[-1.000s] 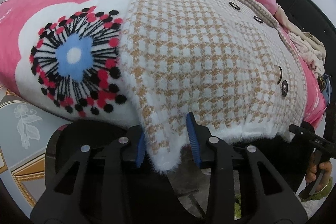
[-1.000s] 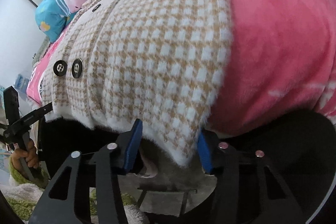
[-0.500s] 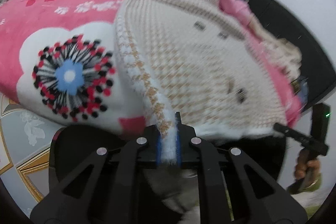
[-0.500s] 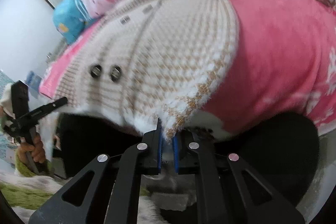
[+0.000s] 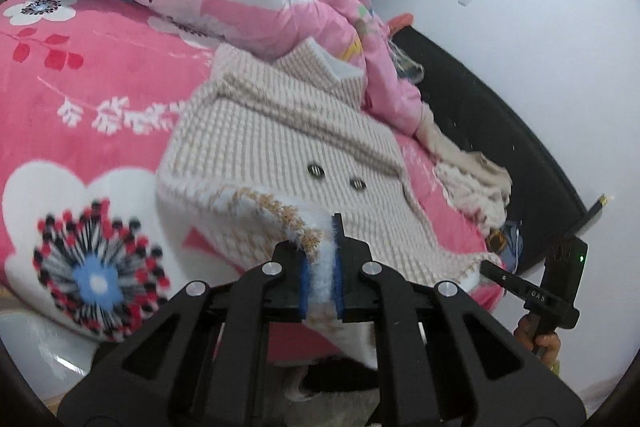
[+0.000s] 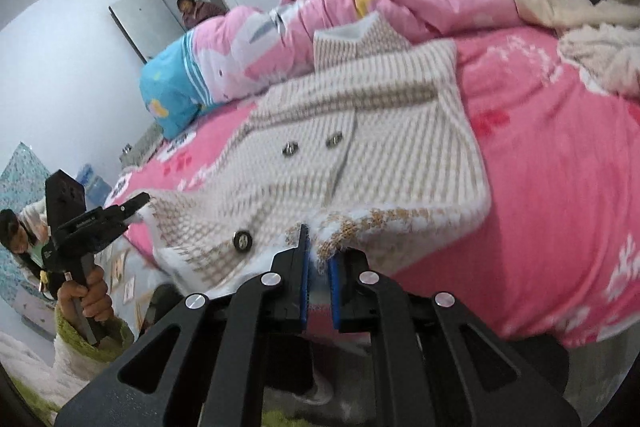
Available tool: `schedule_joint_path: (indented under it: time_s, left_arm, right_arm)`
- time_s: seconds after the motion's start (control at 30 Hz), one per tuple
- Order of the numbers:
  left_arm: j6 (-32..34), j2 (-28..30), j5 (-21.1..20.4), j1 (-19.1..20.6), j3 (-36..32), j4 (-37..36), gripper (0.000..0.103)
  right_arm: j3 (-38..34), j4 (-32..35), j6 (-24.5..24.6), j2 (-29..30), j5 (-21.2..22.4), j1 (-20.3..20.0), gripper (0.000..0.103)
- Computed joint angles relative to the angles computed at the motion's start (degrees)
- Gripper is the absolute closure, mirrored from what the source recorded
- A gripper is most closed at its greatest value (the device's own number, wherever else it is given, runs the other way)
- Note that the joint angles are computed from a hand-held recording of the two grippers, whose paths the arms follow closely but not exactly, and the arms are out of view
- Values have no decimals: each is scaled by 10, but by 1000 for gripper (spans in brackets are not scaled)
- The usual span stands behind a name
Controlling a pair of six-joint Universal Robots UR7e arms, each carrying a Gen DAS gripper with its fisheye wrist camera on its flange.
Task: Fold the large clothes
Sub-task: 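Grasp the hem with both tools and fold it up toward the collar, then open both tools, laying the hem over the coat body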
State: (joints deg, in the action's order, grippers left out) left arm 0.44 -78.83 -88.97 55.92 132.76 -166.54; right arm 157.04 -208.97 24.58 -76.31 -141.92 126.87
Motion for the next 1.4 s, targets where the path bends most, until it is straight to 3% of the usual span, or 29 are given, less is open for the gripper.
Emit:
schedule_joint_path:
  time_s: [0.23,0.43,0.67,0.73,0.8,0.83,0.9,1.03,1.13,1.27,1.4]
  left_arm:
    - [-28,65,-3,26,-61,-40,95]
    - [-19,133,29,30,-129,-47,95]
    - [-11,231,85,46,-217,-27,90]
    - [-24,253,88,53,-244,3,82]
    - [-40,263,102,54,-258,11,58]
    - [-38,263,106,54,-255,-3,54]
    - [-26,257,100,54,-250,-24,45]
    - [-19,235,105,48,-236,-33,42]
    - [-8,211,108,39,-211,-30,42]
    - [2,184,119,25,-172,-13,42]
    - [10,151,131,11,-129,18,42]
  right_arm:
    - [-35,-78,-142,-14,46,-83,95]
    - [-67,-126,-238,-31,129,-196,95]
    - [-84,-138,-242,-27,242,-357,94]
    - [-82,-120,-220,-32,289,-409,93]
    - [-79,-98,-199,-34,316,-445,91]
    - [-76,-96,-194,-34,326,-455,88]
    - [-70,-100,-191,-33,333,-463,80]
    - [-56,-117,-190,-45,336,-457,49]
    - [-51,-114,-181,-51,311,-441,45]
    - [-43,-116,-165,-45,215,-389,32]
    - [-20,-108,-155,-50,179,-365,32]
